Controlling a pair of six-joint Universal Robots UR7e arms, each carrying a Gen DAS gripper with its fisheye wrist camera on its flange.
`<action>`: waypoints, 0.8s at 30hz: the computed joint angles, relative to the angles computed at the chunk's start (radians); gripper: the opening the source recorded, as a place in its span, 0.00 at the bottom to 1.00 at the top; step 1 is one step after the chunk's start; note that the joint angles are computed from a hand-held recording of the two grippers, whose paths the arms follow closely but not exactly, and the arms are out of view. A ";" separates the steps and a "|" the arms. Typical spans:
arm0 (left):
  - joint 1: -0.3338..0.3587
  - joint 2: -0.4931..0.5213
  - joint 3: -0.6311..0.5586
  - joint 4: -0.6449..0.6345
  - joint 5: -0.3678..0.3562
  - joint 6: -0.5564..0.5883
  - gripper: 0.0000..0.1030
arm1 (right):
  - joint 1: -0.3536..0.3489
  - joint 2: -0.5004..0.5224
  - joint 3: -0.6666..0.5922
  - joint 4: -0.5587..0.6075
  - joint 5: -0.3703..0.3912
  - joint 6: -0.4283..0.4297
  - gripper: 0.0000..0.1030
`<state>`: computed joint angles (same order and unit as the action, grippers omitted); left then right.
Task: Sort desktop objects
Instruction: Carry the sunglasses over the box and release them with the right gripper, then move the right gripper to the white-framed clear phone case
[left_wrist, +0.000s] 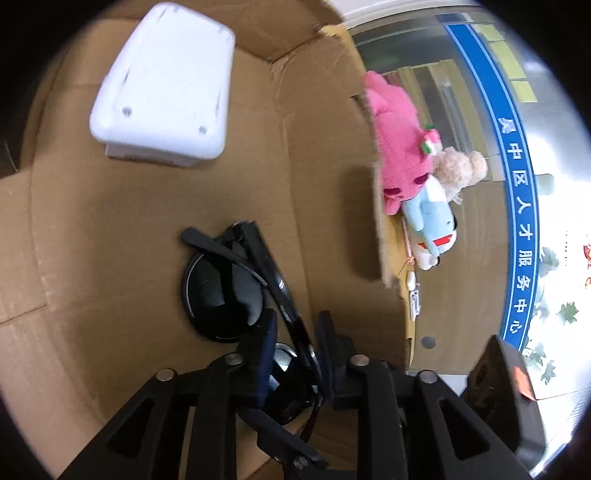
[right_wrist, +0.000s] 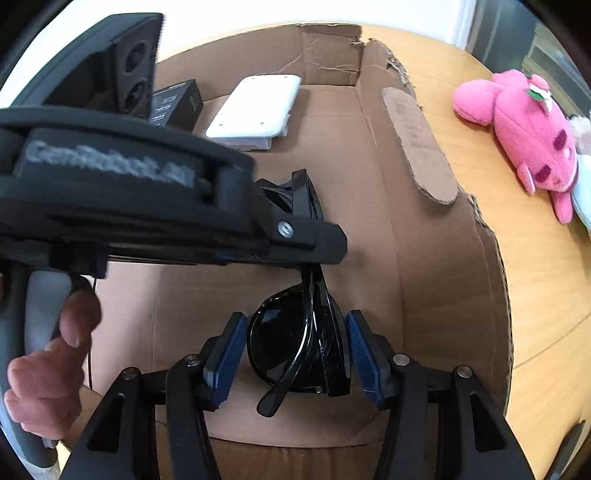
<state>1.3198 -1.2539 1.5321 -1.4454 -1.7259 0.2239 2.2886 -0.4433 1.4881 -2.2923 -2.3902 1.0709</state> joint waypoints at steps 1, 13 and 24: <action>-0.005 -0.008 0.001 -0.008 0.002 0.006 0.32 | 0.003 -0.002 0.001 0.001 0.001 0.003 0.53; -0.094 -0.420 0.161 -0.384 0.163 0.187 0.63 | 0.209 -0.010 -0.013 0.111 -0.264 0.102 0.98; -0.171 -0.820 0.425 -0.749 0.491 0.323 0.78 | 0.350 0.086 -0.117 0.004 -0.361 -0.013 1.00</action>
<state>1.1486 -2.0737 1.9571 -2.1941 -1.2348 0.5469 2.6385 -0.3570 1.3708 -2.2884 -2.7510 1.0584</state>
